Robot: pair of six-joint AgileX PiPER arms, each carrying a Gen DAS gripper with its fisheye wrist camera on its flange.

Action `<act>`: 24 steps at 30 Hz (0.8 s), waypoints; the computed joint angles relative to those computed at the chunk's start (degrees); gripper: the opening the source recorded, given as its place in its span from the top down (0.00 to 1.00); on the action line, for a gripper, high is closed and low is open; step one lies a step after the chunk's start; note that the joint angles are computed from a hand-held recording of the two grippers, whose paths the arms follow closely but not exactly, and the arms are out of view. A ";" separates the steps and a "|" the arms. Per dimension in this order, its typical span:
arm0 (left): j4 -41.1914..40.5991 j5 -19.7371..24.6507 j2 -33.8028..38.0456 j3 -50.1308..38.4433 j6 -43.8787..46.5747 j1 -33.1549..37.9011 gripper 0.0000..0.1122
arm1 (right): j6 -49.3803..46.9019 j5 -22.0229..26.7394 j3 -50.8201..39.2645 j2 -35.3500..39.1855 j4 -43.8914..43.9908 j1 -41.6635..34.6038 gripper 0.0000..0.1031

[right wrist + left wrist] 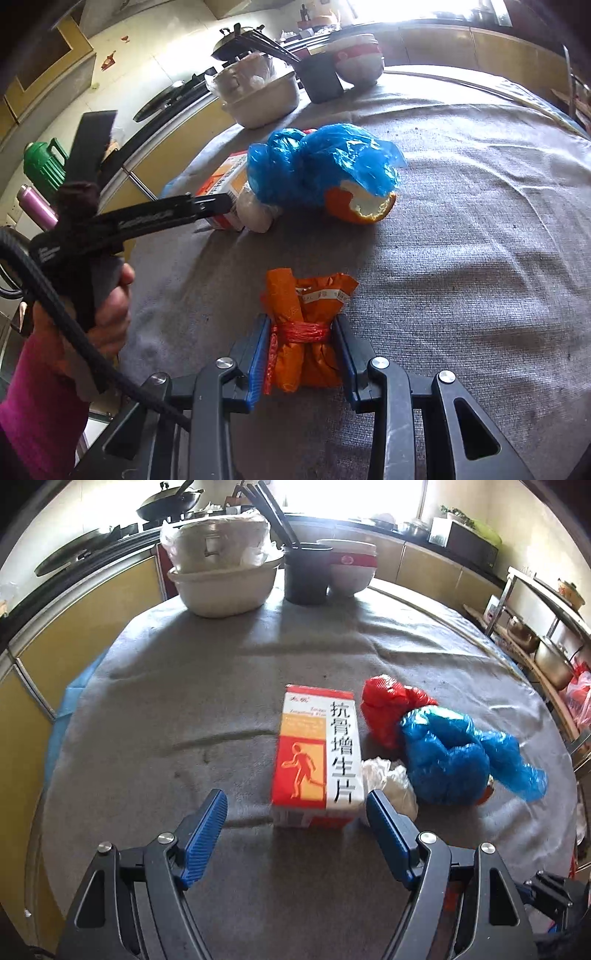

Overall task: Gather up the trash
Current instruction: 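Grasp red-and-white medicine box with left tool while right tool holds orange bag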

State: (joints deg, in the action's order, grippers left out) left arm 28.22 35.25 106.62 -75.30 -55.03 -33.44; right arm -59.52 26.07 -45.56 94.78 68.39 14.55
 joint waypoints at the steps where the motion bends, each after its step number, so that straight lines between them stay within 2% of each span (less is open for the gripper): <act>1: 0.99 -0.28 0.29 -0.04 -0.94 -0.04 0.38 | -0.27 -0.18 0.02 0.04 0.36 0.17 0.65; 3: -1.29 -1.79 0.18 0.65 0.29 0.73 0.56 | -0.20 -0.31 0.09 -0.01 0.50 0.29 0.65; 8: 1.82 -2.65 -3.26 4.79 -4.93 -0.64 0.56 | -3.48 0.96 3.12 -3.34 2.90 -0.75 0.65; 14: 10.82 1.75 -10.53 12.17 -18.13 -7.83 0.56 | -4.59 2.00 7.15 -10.15 3.48 -1.80 0.65; 21: 18.63 11.71 -17.80 17.91 -33.75 -21.56 0.56 | -4.26 3.60 13.70 -20.21 2.61 -5.42 0.65; 24: 19.51 14.70 -18.79 17.75 -36.68 -26.22 0.56 | -3.50 5.58 15.70 -24.05 1.27 -8.69 0.65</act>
State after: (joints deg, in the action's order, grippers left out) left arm 47.73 49.95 87.84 -57.55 -91.72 -59.66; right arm -63.02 31.65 -29.87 70.73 69.66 5.86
